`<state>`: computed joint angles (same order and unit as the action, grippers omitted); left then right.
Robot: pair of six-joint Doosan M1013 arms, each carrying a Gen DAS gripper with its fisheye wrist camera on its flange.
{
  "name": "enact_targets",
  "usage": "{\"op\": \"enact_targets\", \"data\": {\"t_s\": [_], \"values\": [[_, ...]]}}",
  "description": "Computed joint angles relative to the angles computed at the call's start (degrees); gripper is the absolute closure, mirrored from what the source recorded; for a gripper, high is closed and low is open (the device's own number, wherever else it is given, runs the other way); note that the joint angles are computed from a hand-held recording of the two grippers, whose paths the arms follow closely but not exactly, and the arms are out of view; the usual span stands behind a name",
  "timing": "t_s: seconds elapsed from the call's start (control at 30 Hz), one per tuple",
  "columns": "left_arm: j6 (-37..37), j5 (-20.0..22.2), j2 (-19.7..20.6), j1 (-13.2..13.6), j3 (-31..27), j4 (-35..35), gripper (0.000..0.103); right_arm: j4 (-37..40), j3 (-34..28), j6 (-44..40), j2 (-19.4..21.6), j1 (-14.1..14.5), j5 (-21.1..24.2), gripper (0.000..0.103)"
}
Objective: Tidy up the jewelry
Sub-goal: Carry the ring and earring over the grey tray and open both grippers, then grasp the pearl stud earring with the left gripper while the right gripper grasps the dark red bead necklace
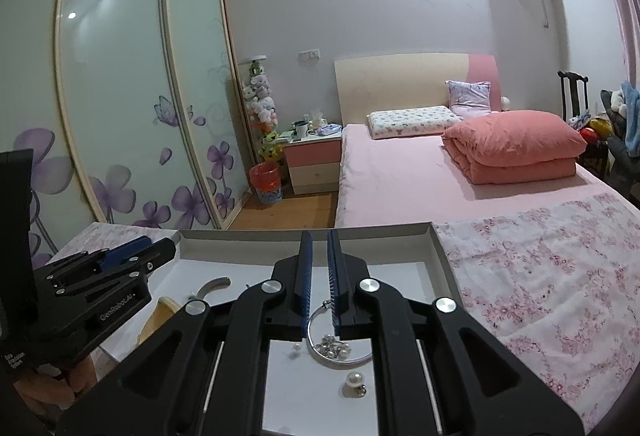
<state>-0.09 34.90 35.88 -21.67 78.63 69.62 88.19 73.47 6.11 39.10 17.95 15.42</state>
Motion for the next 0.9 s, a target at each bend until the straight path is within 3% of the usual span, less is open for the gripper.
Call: {"op": "enact_targets", "data": {"t_s": [0.07, 0.4, 0.6, 0.77, 0.9], "values": [[-0.86, 0.18, -0.43, 0.07, 0.42, 0.37, 0.072, 1.71, 0.10, -1.48, -0.04, -0.18, -0.16, 0.080], [-7.42, 1.70, -5.51, -0.29, 6.74, 4.33, 0.072, 9.31, 3.11, -9.68, -2.47, -0.70, 0.59, 0.080], [-9.08, -0.55, -9.42, -1.43, 12.68, 4.04, 0.070, 11.51, 7.22, -13.73, -5.24, -1.35, 1.14, 0.080], [-5.22, -3.90, -11.83, -2.47, 17.07, 0.72, 0.070, 10.72, 10.67, -13.53, -7.45, -2.08, 2.03, 0.080], [3.28, -7.05, -12.86, -3.03, 19.59, -6.90, 0.070, 8.90, 13.33, -12.44, -8.97, -2.67, 3.02, 0.080]]}}
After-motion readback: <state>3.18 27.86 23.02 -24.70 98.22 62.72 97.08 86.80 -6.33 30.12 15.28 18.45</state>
